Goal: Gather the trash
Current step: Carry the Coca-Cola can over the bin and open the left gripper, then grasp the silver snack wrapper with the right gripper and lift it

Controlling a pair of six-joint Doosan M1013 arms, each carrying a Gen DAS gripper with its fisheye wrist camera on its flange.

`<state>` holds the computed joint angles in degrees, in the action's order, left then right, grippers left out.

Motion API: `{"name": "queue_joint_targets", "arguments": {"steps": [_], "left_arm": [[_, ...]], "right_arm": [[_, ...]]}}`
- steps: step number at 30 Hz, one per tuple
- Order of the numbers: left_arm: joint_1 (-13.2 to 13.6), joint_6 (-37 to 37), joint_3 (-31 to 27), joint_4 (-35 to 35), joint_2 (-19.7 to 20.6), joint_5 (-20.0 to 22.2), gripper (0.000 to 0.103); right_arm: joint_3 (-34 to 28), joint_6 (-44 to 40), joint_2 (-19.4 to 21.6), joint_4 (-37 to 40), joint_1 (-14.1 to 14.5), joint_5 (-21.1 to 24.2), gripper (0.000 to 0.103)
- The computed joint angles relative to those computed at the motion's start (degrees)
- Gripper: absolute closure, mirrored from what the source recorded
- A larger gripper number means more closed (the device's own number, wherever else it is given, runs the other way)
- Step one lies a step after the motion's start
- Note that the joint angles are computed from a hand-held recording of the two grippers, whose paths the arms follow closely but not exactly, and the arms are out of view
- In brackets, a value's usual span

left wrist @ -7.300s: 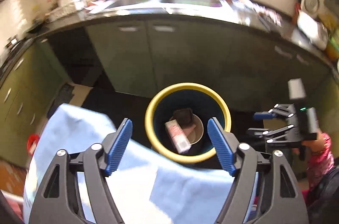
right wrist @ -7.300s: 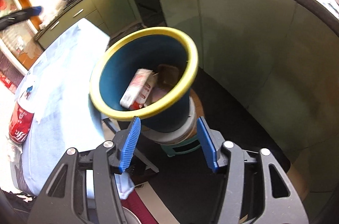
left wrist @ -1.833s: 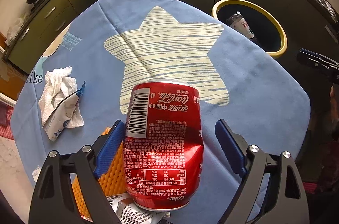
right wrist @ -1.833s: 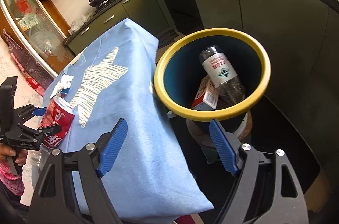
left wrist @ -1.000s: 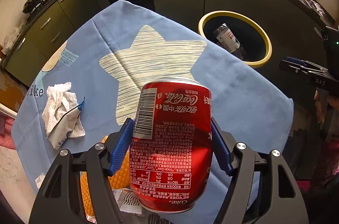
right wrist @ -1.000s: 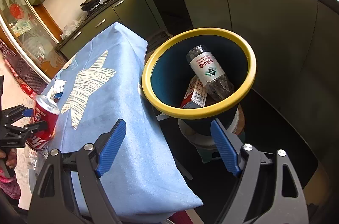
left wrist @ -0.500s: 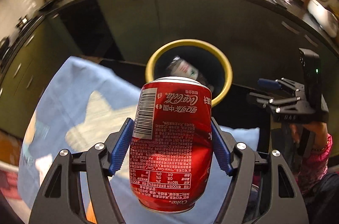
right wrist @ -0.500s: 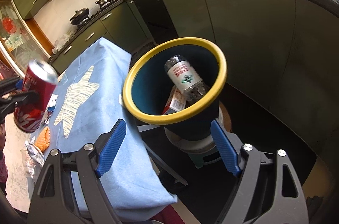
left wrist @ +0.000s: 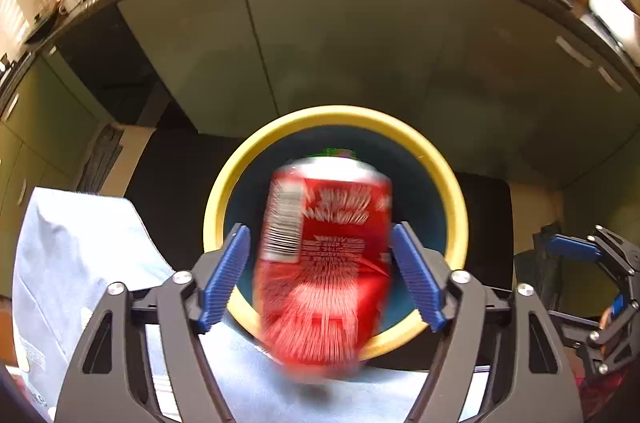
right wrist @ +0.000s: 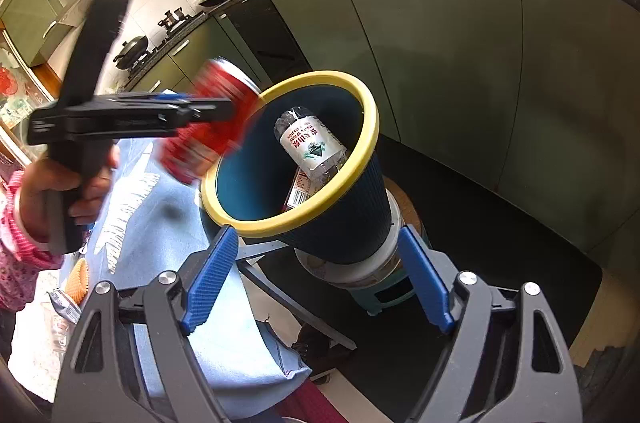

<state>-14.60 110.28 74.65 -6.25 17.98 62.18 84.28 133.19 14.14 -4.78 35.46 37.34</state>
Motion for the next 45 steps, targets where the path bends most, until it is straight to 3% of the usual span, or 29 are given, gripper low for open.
{"name": "queue_joint_targets", "arguments": {"steps": [6,14,21,28,36,42,45], "left_arm": [[1.61,1.44,1.85,-2.92,-3.72,-1.23,0.022],[6.15,2.17,8.48,-6.96,-15.09,-7.56,0.012],[14.12,-2.48,16.38,-9.28,-25.73,-11.55,0.011],[23.14,-13.03,24.71,-3.58,-34.36,-16.54,0.007],[29.82,-20.27,31.62,4.41,-39.34,-19.76,0.007],[36.04,-18.23,35.32,-0.04,-41.87,-20.67,0.007],[37.44,-19.4,36.51,1.06,-42.4,-21.18,0.007]], "right_arm": [[-0.16,-0.82,0.13,0.6,0.32,-0.39,0.025],[-1.44,-4.58,0.67,2.2,1.13,-0.1,0.025],[-3.51,-9.89,1.64,4.13,2.37,0.88,0.025],[-8.3,-18.51,4.64,8.61,4.58,4.09,0.025],[-16.04,-30.87,9.69,16.5,7.99,7.82,0.025],[-21.15,-38.49,12.87,22.0,10.63,9.77,0.025],[-22.83,-42.97,13.66,25.65,11.69,9.93,0.025]]}}
